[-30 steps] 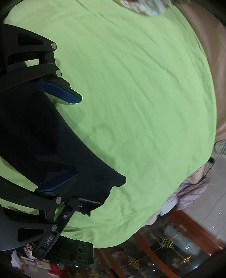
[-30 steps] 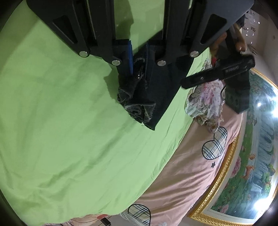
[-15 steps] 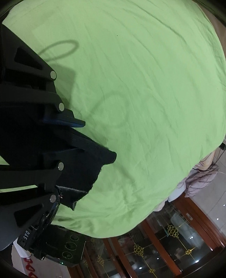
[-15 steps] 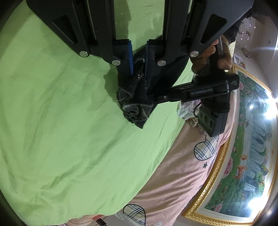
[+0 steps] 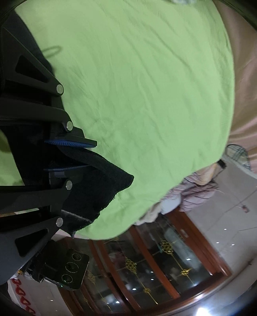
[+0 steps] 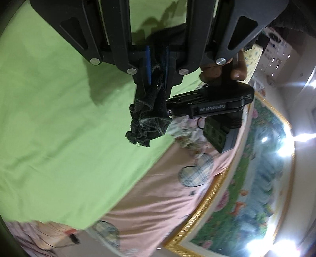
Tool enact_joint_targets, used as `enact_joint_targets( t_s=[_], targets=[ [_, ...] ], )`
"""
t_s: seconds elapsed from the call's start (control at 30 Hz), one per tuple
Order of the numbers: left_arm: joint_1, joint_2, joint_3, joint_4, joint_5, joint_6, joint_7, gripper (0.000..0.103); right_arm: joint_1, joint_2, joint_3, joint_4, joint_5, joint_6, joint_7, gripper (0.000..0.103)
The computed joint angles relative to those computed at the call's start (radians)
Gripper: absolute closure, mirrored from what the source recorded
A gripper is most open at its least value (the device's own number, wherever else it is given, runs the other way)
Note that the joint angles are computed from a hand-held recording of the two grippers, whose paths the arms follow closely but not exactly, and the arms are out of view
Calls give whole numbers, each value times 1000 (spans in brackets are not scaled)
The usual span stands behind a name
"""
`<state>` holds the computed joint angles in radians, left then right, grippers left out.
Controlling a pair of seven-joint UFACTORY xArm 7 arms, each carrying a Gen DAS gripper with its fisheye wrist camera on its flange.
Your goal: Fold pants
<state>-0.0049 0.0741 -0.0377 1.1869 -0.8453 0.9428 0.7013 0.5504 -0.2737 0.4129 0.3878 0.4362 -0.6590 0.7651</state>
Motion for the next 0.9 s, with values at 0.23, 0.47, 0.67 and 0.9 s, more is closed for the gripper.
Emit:
enact_joint_targets(
  t_s=[0.23, 0.47, 0.67, 0.9],
  targets=[
    [36, -199, 79, -144, -94, 8, 57, 88, 40, 59, -94, 128, -303, 22, 60, 91],
    [73, -352, 193, -296, -93, 7, 93, 90, 71, 228, -137, 298, -581, 61, 184, 91],
    [134, -345, 253, -369, -33, -10, 72, 90, 45, 402, -99, 431, -727, 113, 286, 91],
    [212, -296, 292, -425, -48, 5, 93, 90, -9, 518, -30, 531, -817, 210, 354, 90]
  ],
)
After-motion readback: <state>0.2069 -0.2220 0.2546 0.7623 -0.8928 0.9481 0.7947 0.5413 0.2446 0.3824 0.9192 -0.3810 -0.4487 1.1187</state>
